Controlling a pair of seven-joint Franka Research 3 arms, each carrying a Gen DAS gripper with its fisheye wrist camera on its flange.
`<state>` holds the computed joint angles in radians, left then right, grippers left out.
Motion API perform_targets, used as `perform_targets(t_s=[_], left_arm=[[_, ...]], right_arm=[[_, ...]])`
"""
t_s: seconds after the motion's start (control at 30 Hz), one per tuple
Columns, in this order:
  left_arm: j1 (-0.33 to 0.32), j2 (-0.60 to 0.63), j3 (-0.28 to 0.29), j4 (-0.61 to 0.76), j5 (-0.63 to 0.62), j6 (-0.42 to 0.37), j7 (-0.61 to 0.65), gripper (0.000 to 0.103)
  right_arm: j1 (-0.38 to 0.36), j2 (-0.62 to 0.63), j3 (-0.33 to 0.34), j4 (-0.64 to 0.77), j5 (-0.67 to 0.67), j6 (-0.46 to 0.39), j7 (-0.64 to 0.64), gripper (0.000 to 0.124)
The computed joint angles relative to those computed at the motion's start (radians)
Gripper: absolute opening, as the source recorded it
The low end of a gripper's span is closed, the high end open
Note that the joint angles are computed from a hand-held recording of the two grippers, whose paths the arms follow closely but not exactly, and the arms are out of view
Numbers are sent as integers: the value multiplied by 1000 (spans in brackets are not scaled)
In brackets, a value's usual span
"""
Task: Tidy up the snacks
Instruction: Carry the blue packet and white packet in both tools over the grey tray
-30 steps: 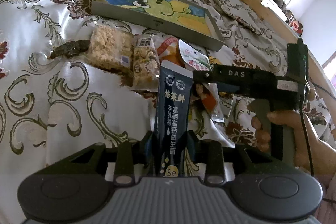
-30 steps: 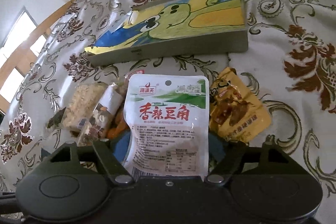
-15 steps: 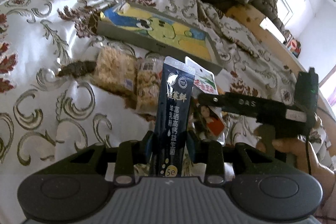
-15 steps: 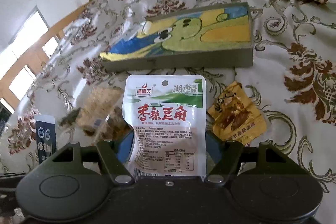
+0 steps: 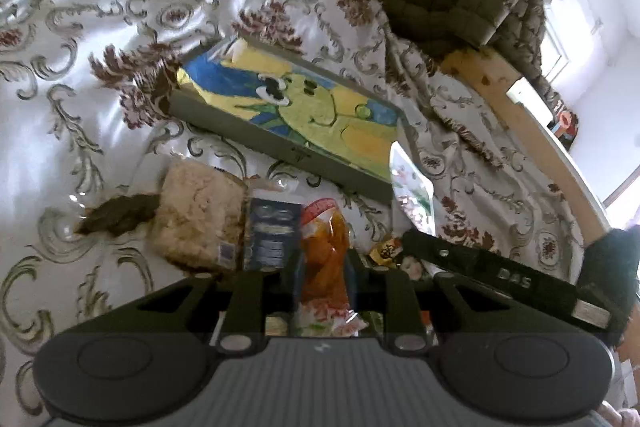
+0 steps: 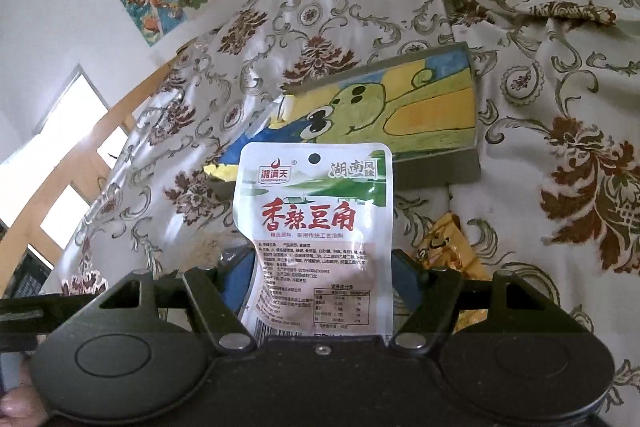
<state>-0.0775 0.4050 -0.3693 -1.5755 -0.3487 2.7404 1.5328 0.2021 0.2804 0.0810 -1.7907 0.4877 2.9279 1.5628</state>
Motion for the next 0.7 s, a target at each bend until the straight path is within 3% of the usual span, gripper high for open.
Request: perform_targets(t_s=[0.17, 0.27, 0.3, 0.4, 0.57, 0.63, 0.7], left_arm=[[-77, 14, 101, -1, 166, -45, -140, 29], [-126, 4, 168, -29, 322, -59, -256, 47], [-122, 0, 166, -40, 347, -55, -264, 53], [-123, 8, 164, -33, 420, -51, -276, 59], [-97, 57, 120, 27, 409, -95, -235, 58], [-89, 65, 107, 33, 395, -96, -212, 45], [-77, 66, 92, 32, 369, -95, -193, 39]], right_arm=[[-13, 7, 5, 6, 20, -16, -8, 73], [-16, 13, 11, 14, 30, -23, -21, 73], [-17, 16, 13, 17, 33, -25, -27, 73], [-15, 20, 17, 24, 35, -34, -44, 73], [-9, 22, 14, 26, 33, -40, -57, 73], [-8, 22, 13, 26, 34, -39, -56, 73], [-8, 24, 13, 28, 35, -40, -57, 73]])
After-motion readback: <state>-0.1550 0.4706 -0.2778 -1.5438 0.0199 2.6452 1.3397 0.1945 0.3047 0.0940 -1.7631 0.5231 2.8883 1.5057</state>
